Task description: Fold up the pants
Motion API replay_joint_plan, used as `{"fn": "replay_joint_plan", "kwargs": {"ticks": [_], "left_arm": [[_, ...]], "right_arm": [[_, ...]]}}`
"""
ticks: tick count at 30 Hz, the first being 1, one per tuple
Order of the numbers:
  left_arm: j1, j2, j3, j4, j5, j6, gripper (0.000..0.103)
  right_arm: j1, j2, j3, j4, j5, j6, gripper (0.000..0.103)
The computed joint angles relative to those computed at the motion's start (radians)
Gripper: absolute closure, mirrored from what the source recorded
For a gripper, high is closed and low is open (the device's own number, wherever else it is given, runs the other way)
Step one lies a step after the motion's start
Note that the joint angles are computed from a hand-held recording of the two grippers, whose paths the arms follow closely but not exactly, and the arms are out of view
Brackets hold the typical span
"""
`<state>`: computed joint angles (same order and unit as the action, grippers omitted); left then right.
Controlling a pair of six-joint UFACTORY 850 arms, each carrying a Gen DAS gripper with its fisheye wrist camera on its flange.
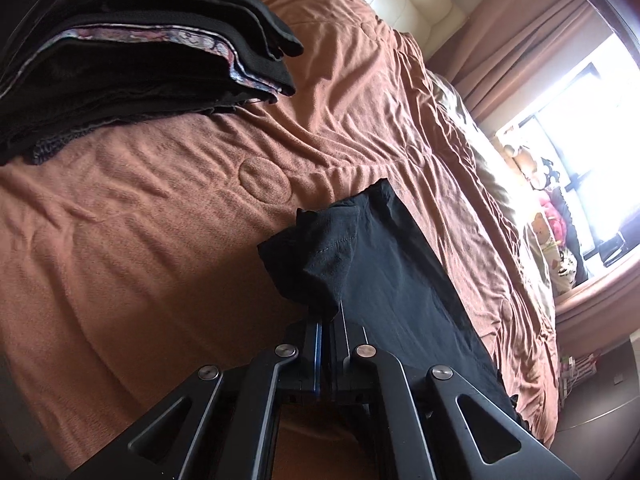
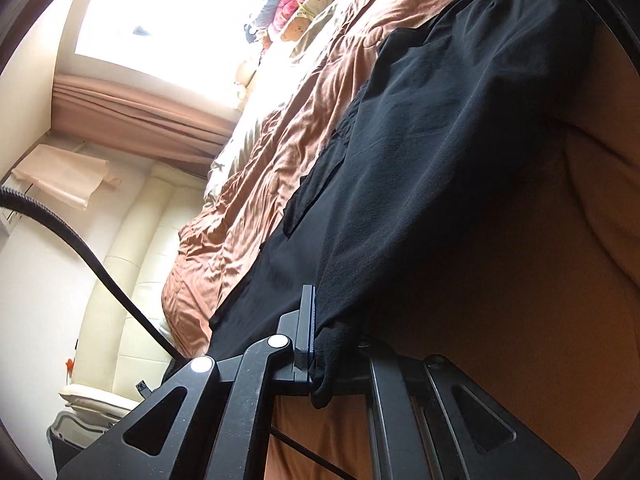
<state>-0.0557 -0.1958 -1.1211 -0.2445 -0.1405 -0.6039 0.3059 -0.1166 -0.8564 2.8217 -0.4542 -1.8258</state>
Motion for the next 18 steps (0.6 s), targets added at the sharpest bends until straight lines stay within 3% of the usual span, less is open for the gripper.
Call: {"fn": "replay_joint_plan", "kwargs": {"ticks": [6,18], "left_arm": [[0.025,0.106,0.123,-0.307,0.015,0.294,0.101],[0.097,0.241,0.278,-0.774,-0.014,0.794,0.101]], "right_arm": [[0.03,0.076,0.066,0.072,0.028,-0.067,0.102],[0.114,0.173,0.157,0.272,0.049,-0.238,0.102]]}}
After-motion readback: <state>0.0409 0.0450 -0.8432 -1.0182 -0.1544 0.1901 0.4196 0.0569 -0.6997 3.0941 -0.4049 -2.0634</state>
